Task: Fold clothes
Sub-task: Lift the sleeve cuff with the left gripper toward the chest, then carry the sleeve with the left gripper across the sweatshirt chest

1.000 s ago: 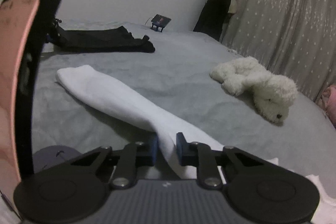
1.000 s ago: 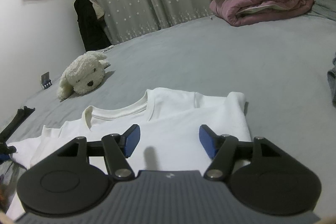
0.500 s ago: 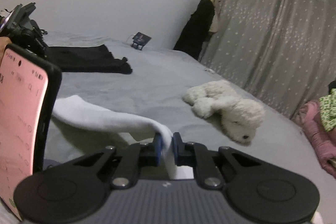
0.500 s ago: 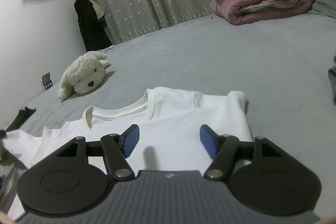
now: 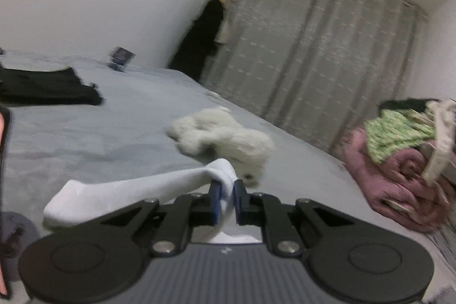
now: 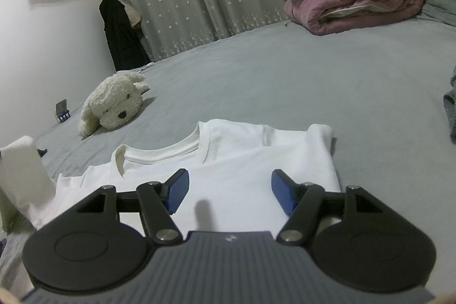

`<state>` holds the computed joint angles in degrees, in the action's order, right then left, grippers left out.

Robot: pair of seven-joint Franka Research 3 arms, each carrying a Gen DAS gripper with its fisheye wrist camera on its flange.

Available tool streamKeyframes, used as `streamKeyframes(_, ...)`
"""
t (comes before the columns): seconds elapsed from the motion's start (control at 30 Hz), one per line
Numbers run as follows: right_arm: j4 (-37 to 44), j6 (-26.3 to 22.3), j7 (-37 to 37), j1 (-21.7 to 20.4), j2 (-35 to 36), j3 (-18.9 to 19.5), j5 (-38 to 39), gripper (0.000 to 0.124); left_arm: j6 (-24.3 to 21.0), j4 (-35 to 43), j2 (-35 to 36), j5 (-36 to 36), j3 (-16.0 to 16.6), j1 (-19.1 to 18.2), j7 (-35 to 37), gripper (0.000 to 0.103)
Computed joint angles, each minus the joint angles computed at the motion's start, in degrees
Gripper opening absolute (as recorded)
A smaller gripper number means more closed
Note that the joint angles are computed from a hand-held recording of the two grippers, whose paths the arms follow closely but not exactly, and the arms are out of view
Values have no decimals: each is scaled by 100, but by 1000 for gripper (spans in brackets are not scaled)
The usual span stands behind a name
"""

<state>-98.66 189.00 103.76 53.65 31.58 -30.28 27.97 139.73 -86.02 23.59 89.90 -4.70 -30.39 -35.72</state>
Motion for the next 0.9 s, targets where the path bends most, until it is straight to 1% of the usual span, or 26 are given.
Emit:
streamKeyframes(0.17, -24, 8, 50, 124, 25, -143, 65, 68, 950, 234, 234, 162, -7, 84, 230, 10)
streamKeyframes(0.27, -14, 0, 46, 101, 28, -122, 64, 69, 1493, 427, 443, 152, 23, 86, 450, 10)
streamKeyframes(0.3, -9, -5, 45, 93, 28, -115, 60, 69, 1698, 509, 528, 57, 25, 110, 622, 10)
streamKeyframes(0.4, -9, -15, 35, 61, 15, -82, 28, 70, 2194, 751, 827, -488, 19, 162, 1307, 10)
streamKeyframes(0.47, -10, -21, 30, 38, 6, -60, 5, 71, 2450, 871, 1049, -1226, -143, 316, 2147, 10)
streamKeyframes(0.53, -7, -28, 26, 10, 0, -33, -21, 72, 2539, 887, 1194, -1862, -318, 449, 2845, 10)
streamKeyframes(0.6, -13, -19, 25, -23, -13, 5, -41, 72, 2442, 888, 1291, -2406, -477, 527, 3478, 12)
streamKeyframes(0.63, -19, -10, 20, -47, -23, 35, -48, 72, 2356, 901, 1325, -2621, -525, 535, 3738, 15)
streamKeyframes(0.7, -32, 10, 7, -81, -41, 86, -45, 73, 2255, 876, 1324, -2938, -550, 526, 4102, 25)
streamKeyframes(0.73, -31, 11, -1, -84, -43, 94, -37, 73, 2256, 850, 1289, -3019, -501, 485, 4148, 30)
streamKeyframes(0.77, -31, 12, -8, -89, -45, 102, -31, 73, 2269, 799, 1224, -3067, -429, 429, 4153, 44)
streamKeyframes(0.8, -36, 19, -18, -103, -53, 122, -28, 73, 2282, 748, 1159, -3112, -356, 372, 4156, 55)
streamKeyframes(0.9, -47, 39, -58, -160, -79, 196, -14, 74, 2204, 488, 887, -3309, -210, 235, 4360, 63)
